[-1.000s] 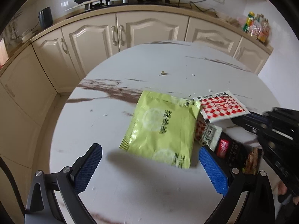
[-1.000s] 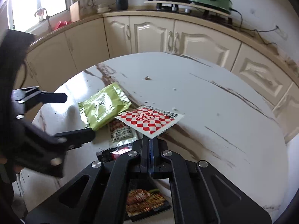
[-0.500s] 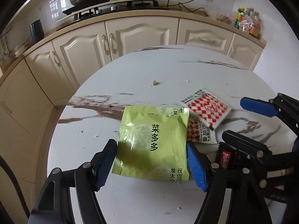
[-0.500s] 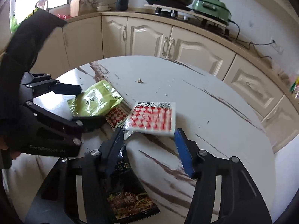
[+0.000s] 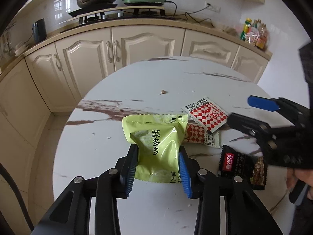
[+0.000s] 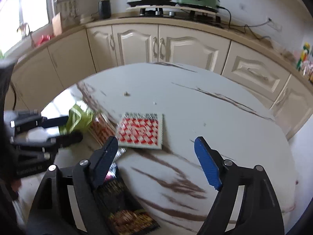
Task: Collect trash
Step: 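Grasp the yellow-green snack packet with the left tool, then grasp the red-white checkered sachet with the right tool while the left tool holds the packet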
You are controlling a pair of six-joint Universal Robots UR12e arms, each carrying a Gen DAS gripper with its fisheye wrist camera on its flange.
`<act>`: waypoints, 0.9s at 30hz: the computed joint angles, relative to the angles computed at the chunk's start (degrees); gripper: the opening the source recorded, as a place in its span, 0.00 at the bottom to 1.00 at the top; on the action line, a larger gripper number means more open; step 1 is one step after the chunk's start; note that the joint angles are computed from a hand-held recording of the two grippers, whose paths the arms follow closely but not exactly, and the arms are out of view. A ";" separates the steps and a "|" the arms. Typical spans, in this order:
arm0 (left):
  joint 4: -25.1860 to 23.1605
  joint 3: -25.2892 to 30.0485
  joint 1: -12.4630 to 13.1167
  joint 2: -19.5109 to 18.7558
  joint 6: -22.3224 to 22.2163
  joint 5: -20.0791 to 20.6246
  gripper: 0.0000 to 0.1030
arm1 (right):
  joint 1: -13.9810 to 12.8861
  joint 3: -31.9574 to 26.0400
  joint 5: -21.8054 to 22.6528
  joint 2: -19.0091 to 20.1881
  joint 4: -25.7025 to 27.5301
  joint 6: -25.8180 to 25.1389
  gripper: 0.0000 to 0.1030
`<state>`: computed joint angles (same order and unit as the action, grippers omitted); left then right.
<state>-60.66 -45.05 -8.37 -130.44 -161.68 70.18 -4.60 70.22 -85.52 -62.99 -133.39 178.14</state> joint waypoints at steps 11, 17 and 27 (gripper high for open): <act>-0.01 -1.85 1.19 1.41 0.16 -1.17 0.35 | 1.08 -7.14 0.18 5.23 6.54 1.39 0.65; -0.44 -1.82 1.64 1.57 -0.34 -2.92 0.35 | 1.60 -6.50 -2.29 5.03 6.72 0.23 0.51; 0.83 -4.25 2.07 3.79 -0.42 -5.37 0.35 | 1.31 -4.98 -0.99 3.34 7.38 -0.10 0.06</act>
